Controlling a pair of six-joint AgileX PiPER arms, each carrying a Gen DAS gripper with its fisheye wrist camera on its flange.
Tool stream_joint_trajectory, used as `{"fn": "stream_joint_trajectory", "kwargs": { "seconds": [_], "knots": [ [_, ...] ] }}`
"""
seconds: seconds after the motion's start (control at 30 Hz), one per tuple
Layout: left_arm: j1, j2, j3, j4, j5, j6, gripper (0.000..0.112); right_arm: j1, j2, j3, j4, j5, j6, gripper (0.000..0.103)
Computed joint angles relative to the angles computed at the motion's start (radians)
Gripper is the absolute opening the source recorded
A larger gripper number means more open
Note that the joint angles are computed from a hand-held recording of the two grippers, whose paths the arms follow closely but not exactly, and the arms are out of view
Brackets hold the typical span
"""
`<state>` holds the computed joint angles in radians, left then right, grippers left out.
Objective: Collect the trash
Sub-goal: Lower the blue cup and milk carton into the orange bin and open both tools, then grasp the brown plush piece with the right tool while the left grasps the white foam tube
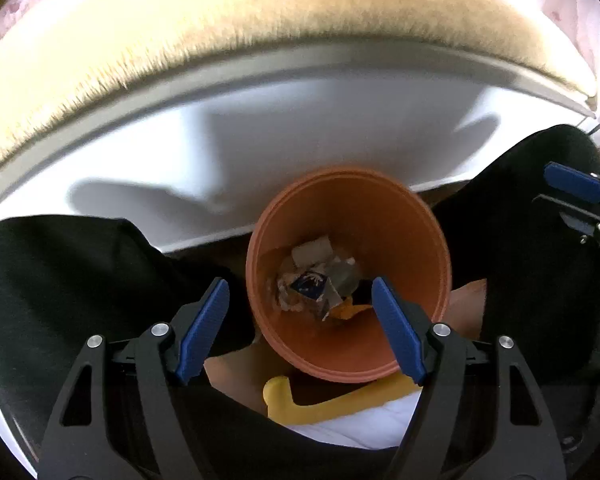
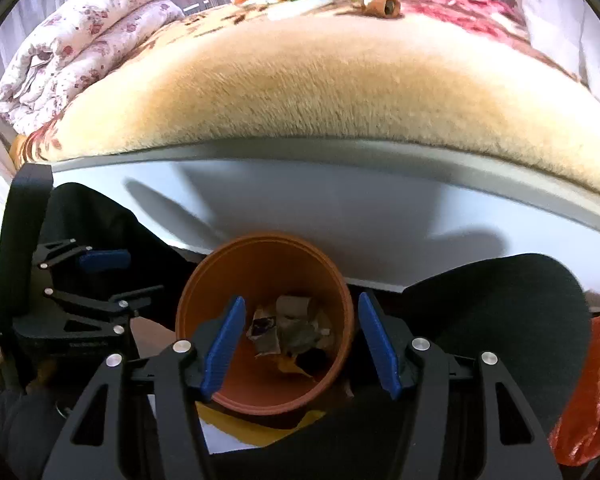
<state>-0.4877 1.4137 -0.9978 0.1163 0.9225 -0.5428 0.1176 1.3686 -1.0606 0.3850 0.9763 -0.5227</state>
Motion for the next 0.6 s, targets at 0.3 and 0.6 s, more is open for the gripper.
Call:
{"fn": "stream_joint_trajectory", "kwargs": {
  "seconds": [0.3,0.6],
  "knots": [
    [-0.041,-0.145,-0.146,0.132,0.073,0.014,0.083,-0.044,-0.031,-0.157,0.034,0.072,-0.068,0.070],
    [0.124,0.038,-0.454,0.161,-0.030,0.115,0.090,-0.049,0.335,-0.733,0.045,0.043,-0.005,0.080]
  ]
}}
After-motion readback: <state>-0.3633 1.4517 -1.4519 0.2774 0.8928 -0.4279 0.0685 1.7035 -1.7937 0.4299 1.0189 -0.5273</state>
